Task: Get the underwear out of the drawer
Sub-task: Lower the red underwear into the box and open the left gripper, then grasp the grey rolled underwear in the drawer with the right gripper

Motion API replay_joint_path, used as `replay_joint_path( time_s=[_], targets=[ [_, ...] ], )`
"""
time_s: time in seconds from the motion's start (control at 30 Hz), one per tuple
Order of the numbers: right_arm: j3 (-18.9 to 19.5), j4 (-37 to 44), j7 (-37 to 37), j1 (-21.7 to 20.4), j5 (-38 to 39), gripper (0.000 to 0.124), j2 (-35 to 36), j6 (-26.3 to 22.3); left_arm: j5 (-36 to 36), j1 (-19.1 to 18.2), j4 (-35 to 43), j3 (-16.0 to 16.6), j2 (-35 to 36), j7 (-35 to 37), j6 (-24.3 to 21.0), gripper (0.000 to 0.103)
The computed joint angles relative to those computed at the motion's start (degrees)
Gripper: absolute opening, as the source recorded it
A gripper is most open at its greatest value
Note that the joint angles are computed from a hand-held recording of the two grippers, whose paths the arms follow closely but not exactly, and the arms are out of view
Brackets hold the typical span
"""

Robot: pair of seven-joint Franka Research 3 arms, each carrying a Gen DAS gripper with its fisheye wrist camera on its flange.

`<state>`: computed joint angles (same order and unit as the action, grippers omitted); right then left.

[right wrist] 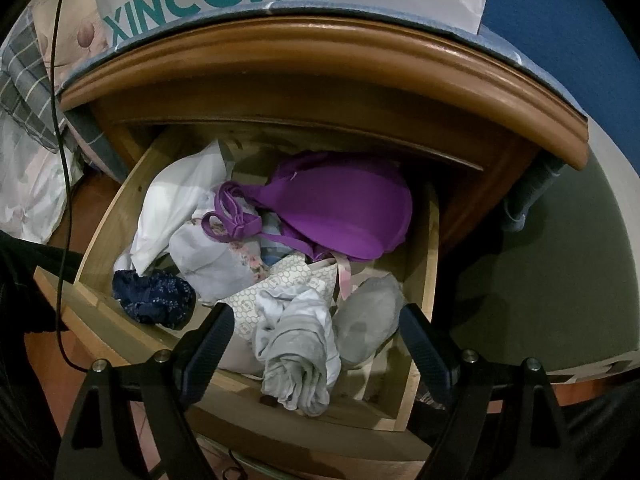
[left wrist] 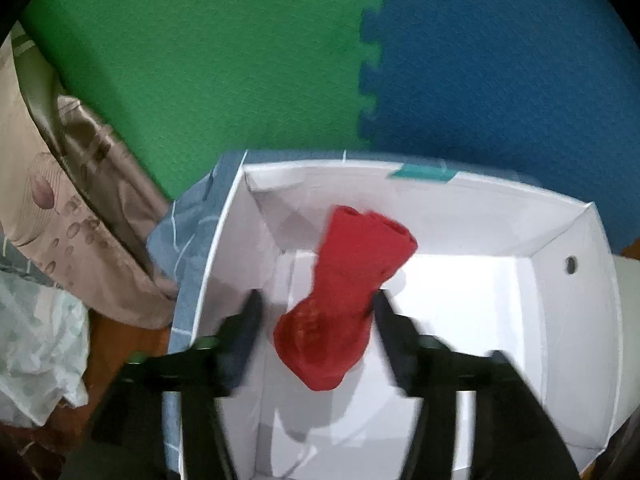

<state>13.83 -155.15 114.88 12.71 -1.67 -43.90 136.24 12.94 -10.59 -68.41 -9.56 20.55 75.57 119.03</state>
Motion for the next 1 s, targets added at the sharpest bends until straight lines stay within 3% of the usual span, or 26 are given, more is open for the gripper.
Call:
replay_joint_path(
  time_s=[0.07, 0.13, 0.23, 0.3, 0.33, 0.4, 0.5, 0.67, 0.8, 0.93, 1.0],
  targets=[
    [-0.3, -0.2, 0.0, 0.1, 0.3, 0.087, -0.3, 0.2, -1.4, 1.8, -7.5, -0.7, -5.0, 1.3, 8.3, 0.082],
    [-0.6, -0.4, 0.0, 0.1, 0.6, 0.087, -0.6, 0.5, -5.0, 3.8, -14.4, -1.4, -10.6, 4.5, 15.2, 0.083],
    [-1.6, -1.1, -0.1, 0.2, 2.1, 0.087, -1.7, 1.6, -19.5, 6.7, -27.9, -1.5, -21.8, 17.1, 27.2, 0.093],
    [-2.7, -1.6, -0.5, 0.6, 3.7, 0.087, -2.0, 2.3, -29.3, 5.1, -37.6, 1.3, -29.5, 25.4, 36.0, 0.103],
    [-3.4, -1.8, -0.9, 1.0, 4.9, 0.087, -1.8, 2.5, -37.2, 3.8, -42.6, 3.3, -34.3, 32.4, 38.5, 0.103],
    [-3.1, -1.7, -0.8, 0.4, 5.4, 0.087, -1.6, 1.7, -42.9, -1.5, -51.6, 8.5, -41.0, 39.0, 45.4, 0.103],
    [-2.8, -1.2, -1.6, 0.3, 5.6, 0.087, -1.2, 0.5, -40.4, -0.7, -62.5, 10.0, -48.0, 37.2, 50.7, 0.103],
    [-2.0, 1.0, -2.9, 0.7, 5.0, 0.087, 1.7, -2.2, -37.8, -3.8, -74.2, 15.1, -51.8, 38.0, 55.9, 0.103],
    [-0.4, 3.4, -2.8, 0.5, 2.8, 0.087, 5.7, -5.5, -38.7, -11.2, -78.4, 22.2, -51.5, 39.5, 58.9, 0.103],
    [-2.4, 3.6, -2.7, 1.7, 4.5, 0.087, 8.6, -4.8, -38.7, -23.0, -80.2, 32.3, -51.5, 41.2, 63.9, 0.103],
    [-1.8, 3.9, -1.2, 1.0, 3.4, 0.081, 9.5, -4.7, -37.0, -24.6, -80.8, 34.0, -51.8, 41.1, 64.0, 0.103]
  ],
)
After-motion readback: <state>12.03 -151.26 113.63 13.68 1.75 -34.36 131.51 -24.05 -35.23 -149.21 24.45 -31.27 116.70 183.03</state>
